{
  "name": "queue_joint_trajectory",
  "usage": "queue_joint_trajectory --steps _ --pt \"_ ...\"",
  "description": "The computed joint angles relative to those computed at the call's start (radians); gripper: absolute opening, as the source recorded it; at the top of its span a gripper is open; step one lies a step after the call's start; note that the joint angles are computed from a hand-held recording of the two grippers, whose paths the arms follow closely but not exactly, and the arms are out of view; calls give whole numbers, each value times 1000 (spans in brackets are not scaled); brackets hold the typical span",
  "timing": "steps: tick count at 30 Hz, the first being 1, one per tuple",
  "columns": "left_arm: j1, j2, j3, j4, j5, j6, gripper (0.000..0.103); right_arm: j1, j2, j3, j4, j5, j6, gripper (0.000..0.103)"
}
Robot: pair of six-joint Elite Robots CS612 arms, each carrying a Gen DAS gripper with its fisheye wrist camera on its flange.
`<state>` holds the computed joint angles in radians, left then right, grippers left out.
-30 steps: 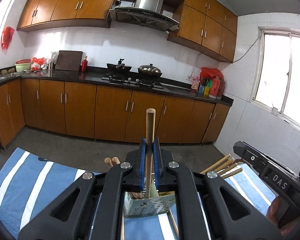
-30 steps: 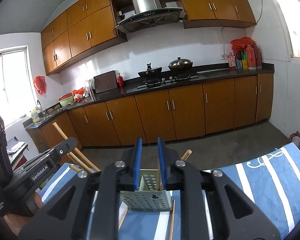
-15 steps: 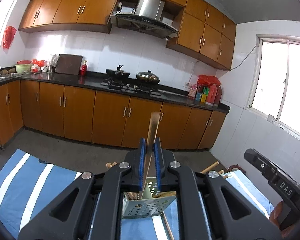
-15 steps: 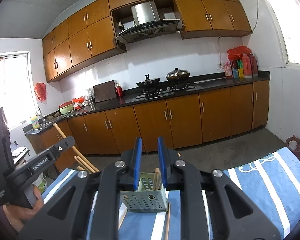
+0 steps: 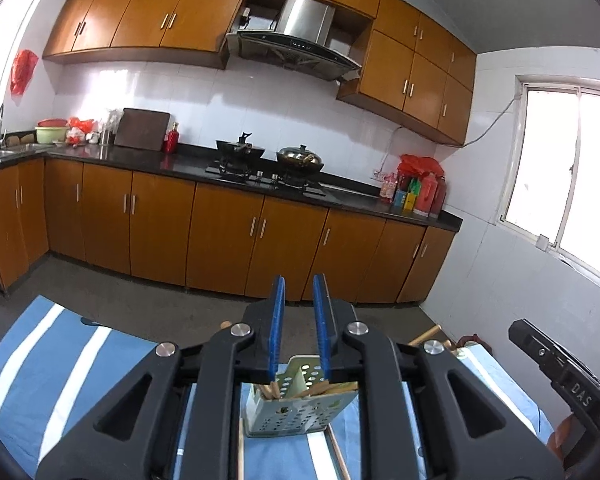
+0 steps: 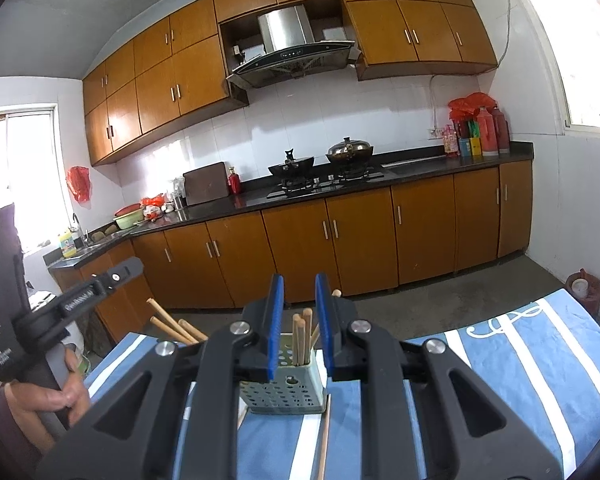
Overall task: Organize utensils
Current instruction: 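Move both open grippers back down toward the remaining chopsticks on the table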
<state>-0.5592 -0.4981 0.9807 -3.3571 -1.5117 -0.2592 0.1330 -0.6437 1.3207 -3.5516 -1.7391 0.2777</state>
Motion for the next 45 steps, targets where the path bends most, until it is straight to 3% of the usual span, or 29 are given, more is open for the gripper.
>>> queue_joint_trajectory --steps 6,11,18,22,24,31,45 --pt "4 -53 130 -55 6 48 36 5 -14 60 -1 -9 -6 18" --pt "11 -94 252 -70 5 91 42 5 -12 106 49 -8 32 20" --pt "24 -108 353 -45 3 93 47 8 23 120 181 12 113 20" --pt "33 -100 366 -8 -28 62 50 14 47 108 260 45 135 24" --pt "35 -92 371 -1 -43 46 57 17 56 103 295 62 142 26" --pt "30 -69 356 82 -80 39 58 25 84 79 396 100 133 30" --pt "12 -41 323 206 -109 32 57 51 119 24 479 3 83 27"
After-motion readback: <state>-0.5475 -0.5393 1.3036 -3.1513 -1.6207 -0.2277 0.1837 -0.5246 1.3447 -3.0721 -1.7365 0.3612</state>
